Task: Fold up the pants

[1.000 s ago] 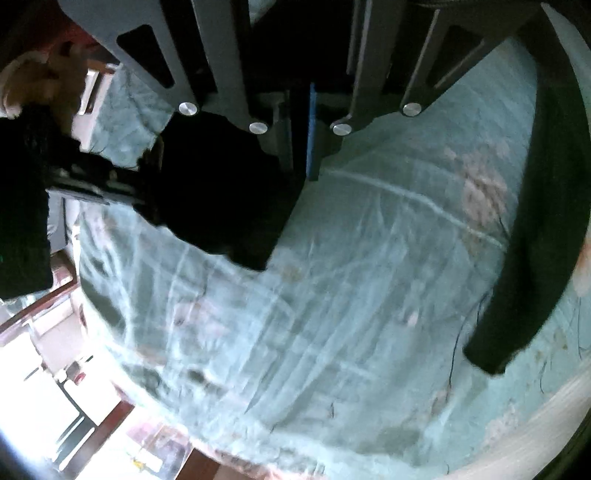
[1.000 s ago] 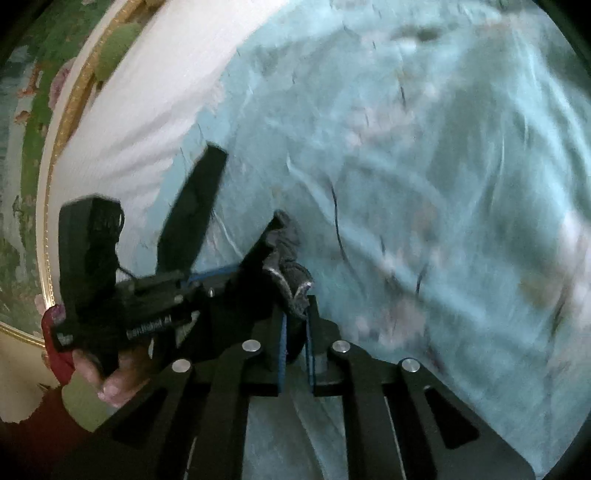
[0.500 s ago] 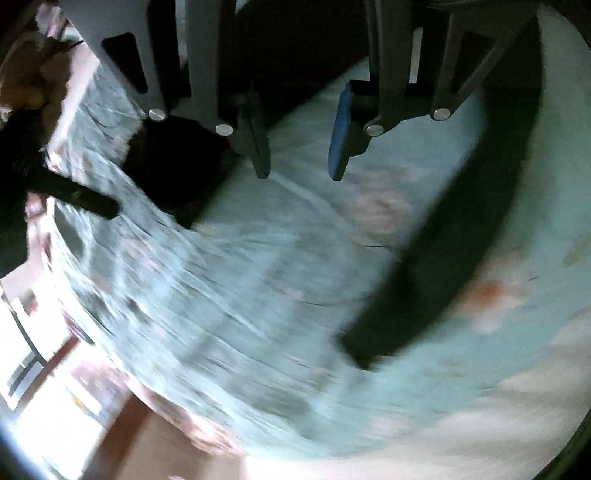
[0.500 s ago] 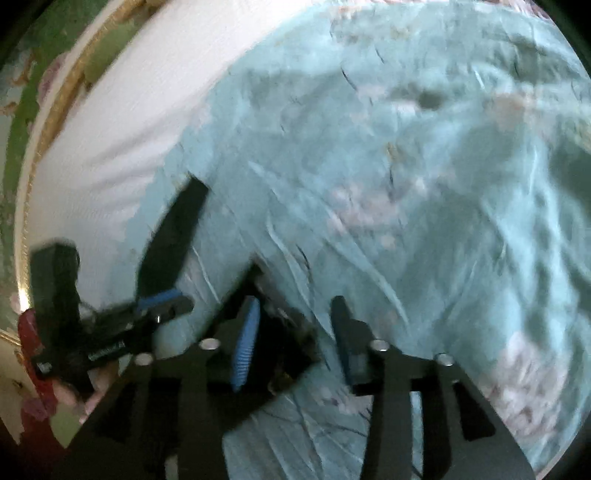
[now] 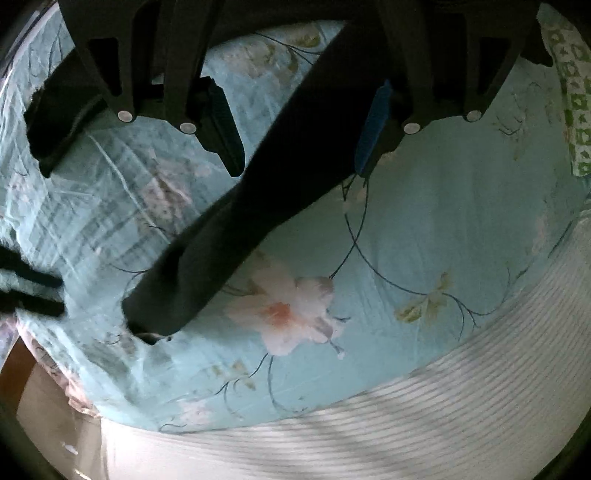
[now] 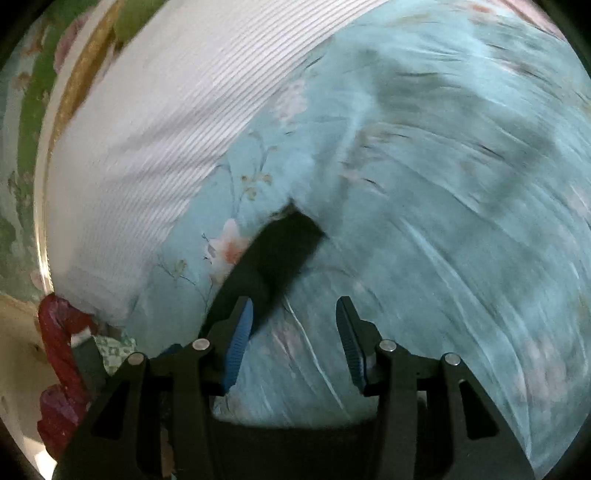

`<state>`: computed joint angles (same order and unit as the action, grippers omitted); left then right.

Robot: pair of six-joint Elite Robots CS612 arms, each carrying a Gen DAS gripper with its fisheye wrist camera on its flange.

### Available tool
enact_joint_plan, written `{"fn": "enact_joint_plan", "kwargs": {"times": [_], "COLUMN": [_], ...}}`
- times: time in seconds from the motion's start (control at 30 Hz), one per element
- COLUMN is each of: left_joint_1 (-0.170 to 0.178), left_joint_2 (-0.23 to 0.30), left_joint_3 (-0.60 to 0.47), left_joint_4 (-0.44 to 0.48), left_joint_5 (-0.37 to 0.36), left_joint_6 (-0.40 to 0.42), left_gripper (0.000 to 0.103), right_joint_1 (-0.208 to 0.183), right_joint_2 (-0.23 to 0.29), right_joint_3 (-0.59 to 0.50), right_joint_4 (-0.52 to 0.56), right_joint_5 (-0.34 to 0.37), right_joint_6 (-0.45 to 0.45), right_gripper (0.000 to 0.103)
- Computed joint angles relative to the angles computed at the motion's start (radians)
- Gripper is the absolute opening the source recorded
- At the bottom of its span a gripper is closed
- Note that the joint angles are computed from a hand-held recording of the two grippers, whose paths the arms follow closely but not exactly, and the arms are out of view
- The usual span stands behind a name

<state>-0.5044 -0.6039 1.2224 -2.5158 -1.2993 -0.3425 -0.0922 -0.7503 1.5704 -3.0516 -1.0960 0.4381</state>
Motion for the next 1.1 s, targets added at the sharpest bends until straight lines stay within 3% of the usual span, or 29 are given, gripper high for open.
{"fn": "enact_joint_plan", "kwargs": {"times": [0.07,0.2,0.27,0.33,0.37,0.4,0.43,0.47,0.53,0.93,1.1], "left_joint_1": [0.004,0.006,0.011,0.018,0.021,0.025,0.029,0.033,0.041,0.050,0.031], "left_joint_2": [0.012,0.031,0.044,0.058,0.060,0.057,0.052,0.048,0.039,-0.035,-0.078], "left_joint_3": [-0.017,-0.040,-0.058,-0.079,-0.081,-0.073,-0.063,-0.055,-0.036,0.074,0.146], "left_joint_4": [0.016,0.049,0.069,0.100,0.102,0.084,0.060,0.043,0.012,-0.127,-0.161], "left_joint_5": [-0.006,0.003,-0.019,-0.046,-0.056,-0.065,-0.079,-0.095,-0.127,-0.262,-0.289], "left_joint_6": [-0.001,0.020,0.030,0.034,0.035,0.041,0.049,0.054,0.063,0.101,0.105], "left_gripper": [0.062,0.059,0.045,0.023,0.019,0.015,0.012,0.012,0.009,0.007,0.007], "right_joint_1": [0.007,0.008,0.010,0.017,0.022,0.025,0.025,0.021,0.014,-0.022,-0.032], "right_joint_2": [0.030,0.087,0.116,0.132,0.137,0.141,0.141,0.134,0.126,0.054,0.003], "right_joint_3": [-0.089,-0.218,-0.278,-0.309,-0.320,-0.326,-0.324,-0.305,-0.285,-0.128,-0.018], "right_joint_4": [0.102,0.266,0.354,0.401,0.411,0.408,0.395,0.348,0.285,0.099,0.064], "right_joint_5": [-0.019,-0.033,-0.018,-0.035,-0.059,-0.068,-0.067,-0.050,-0.025,0.102,0.085], "right_joint_6": [-0.082,-0.161,-0.206,-0.252,-0.282,-0.294,-0.302,-0.296,-0.296,-0.369,-0.414], "right_gripper": [0.054,0.055,0.055,0.055,0.050,0.042,0.018,0.008,0.003,0.003,0.003]}}
